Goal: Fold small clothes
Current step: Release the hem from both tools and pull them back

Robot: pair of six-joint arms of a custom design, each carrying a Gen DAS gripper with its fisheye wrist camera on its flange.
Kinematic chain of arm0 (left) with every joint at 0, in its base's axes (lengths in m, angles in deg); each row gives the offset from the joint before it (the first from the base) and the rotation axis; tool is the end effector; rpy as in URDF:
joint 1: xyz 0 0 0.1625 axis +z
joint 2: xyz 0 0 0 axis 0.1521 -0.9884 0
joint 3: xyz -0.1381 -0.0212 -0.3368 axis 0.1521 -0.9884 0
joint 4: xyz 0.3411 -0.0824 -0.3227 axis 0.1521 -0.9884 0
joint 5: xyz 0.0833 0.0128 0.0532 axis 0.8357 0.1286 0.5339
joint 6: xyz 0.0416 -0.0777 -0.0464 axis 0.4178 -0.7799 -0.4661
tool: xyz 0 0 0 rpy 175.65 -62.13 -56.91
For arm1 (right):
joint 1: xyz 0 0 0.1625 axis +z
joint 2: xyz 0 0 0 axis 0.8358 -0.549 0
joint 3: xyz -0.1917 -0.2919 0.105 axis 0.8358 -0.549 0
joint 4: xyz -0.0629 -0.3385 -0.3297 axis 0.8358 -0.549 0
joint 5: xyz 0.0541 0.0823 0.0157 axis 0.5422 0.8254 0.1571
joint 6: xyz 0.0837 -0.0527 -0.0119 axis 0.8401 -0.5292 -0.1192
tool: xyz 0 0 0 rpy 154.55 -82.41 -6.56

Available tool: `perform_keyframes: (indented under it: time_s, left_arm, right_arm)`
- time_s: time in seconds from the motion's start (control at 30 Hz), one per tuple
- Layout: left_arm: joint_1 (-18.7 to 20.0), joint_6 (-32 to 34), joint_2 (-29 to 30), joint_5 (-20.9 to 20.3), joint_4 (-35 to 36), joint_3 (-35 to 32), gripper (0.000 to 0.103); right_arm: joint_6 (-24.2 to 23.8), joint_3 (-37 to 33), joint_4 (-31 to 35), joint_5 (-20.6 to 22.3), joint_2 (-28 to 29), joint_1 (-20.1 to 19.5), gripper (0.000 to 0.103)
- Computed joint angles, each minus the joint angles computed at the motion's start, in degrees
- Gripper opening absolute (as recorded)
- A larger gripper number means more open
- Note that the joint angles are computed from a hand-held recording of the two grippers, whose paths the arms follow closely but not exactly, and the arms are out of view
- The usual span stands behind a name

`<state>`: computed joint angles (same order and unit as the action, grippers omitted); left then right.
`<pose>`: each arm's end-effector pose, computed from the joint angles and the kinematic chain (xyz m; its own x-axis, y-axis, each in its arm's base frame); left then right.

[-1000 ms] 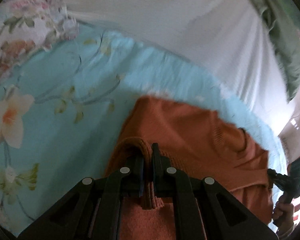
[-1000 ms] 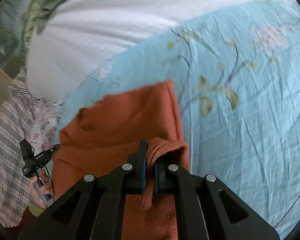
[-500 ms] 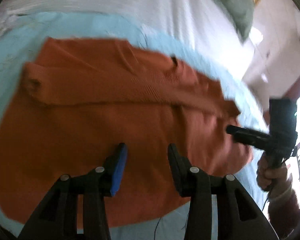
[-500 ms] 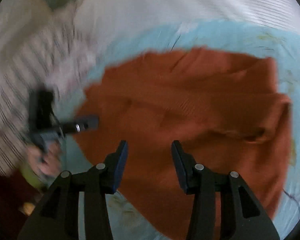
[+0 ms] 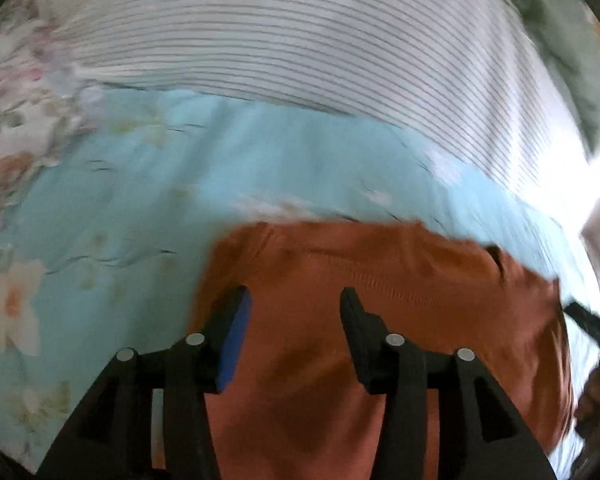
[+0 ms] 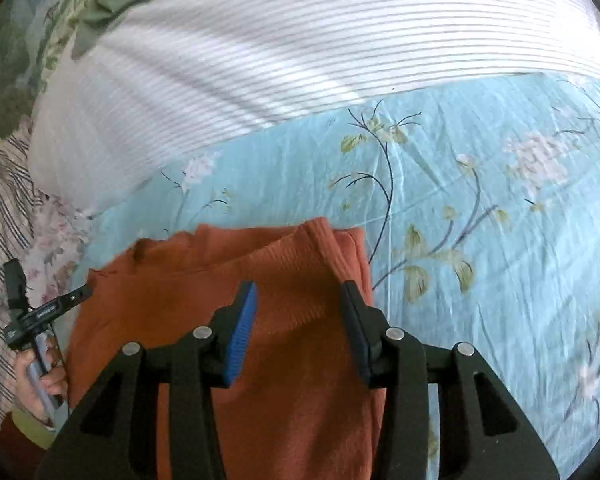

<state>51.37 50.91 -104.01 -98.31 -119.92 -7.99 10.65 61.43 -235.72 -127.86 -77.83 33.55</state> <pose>-0.2652 -0.8140 0.1481 -0.7454 0.4833 -0.4592 0.6304 0.7350 -0.2497 0.0843 -0.4896 0.3496 -0.8594 0.4406 0.2595 -0.0280 0.4662 -0.8842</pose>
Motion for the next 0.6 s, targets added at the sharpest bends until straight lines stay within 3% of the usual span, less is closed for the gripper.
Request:
perform_keyframes:
  time_s: [0.1,0.3,0.37,0.6]
  left_arm:
    - [0.8,-2.6,-4.2,-0.8,-3.4,4.7,0.065]
    - [1.5,-6.4,-20.0,-8.1,-8.4,25.4,0.065]
    - [1.7,-7.9,-25.3,-10.7,-8.7,31.8,0.066]
    - [1.5,-12.5,-35.7,-13.0,-7.8,44.3,0.07]
  right_arm:
    - [0.3,3.3,-0.7,0.7,-2.0,1.3,0.046]
    - [3.8,10.6,-2.4,3.8,-4.1,3.8,0.051]
    - [5.3,11.1,-4.1,4.5,-1.9,4.3,0.053]
    - [9.2,14.5,-6.8,5.1,-0.6,6.0,0.053]
